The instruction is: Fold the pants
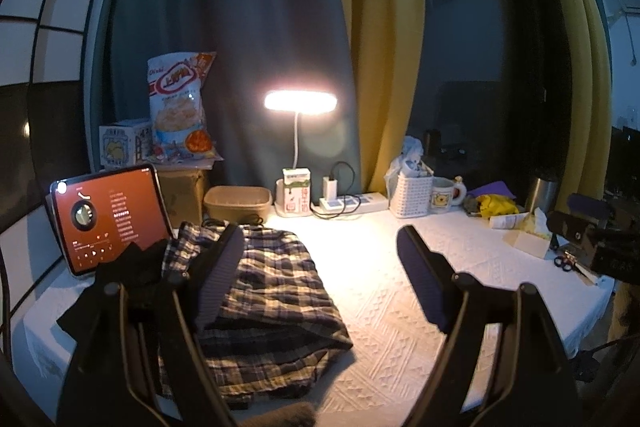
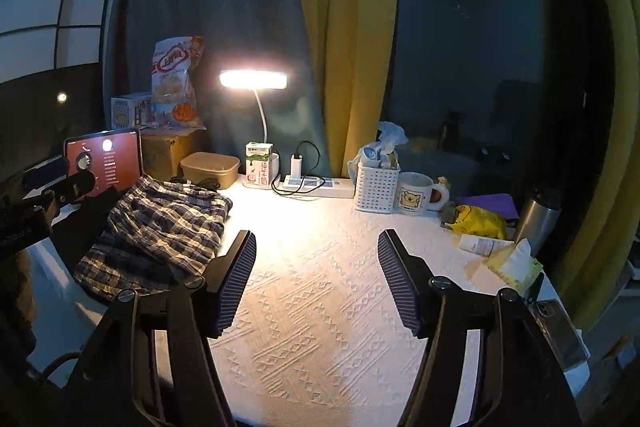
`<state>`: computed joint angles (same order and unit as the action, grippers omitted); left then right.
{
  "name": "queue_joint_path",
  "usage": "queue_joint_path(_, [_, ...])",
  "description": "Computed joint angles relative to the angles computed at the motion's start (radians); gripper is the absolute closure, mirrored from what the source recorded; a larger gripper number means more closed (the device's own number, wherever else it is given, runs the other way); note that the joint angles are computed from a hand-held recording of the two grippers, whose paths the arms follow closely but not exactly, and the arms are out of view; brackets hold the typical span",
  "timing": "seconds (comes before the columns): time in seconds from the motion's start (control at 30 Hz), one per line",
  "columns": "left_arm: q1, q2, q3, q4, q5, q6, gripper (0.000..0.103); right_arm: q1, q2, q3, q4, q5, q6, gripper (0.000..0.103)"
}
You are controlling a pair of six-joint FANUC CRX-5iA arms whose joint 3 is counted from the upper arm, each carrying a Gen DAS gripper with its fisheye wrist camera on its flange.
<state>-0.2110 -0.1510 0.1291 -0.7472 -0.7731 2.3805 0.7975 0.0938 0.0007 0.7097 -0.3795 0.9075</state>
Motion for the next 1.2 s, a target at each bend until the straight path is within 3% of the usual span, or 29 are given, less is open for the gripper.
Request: queue_joint_path(1.2, [0.013,0.002,-0.006,0.051,0.012,-0.038,0.023,0.01,0.005,-0.002,0.007,-0.011,-0.008,0.036])
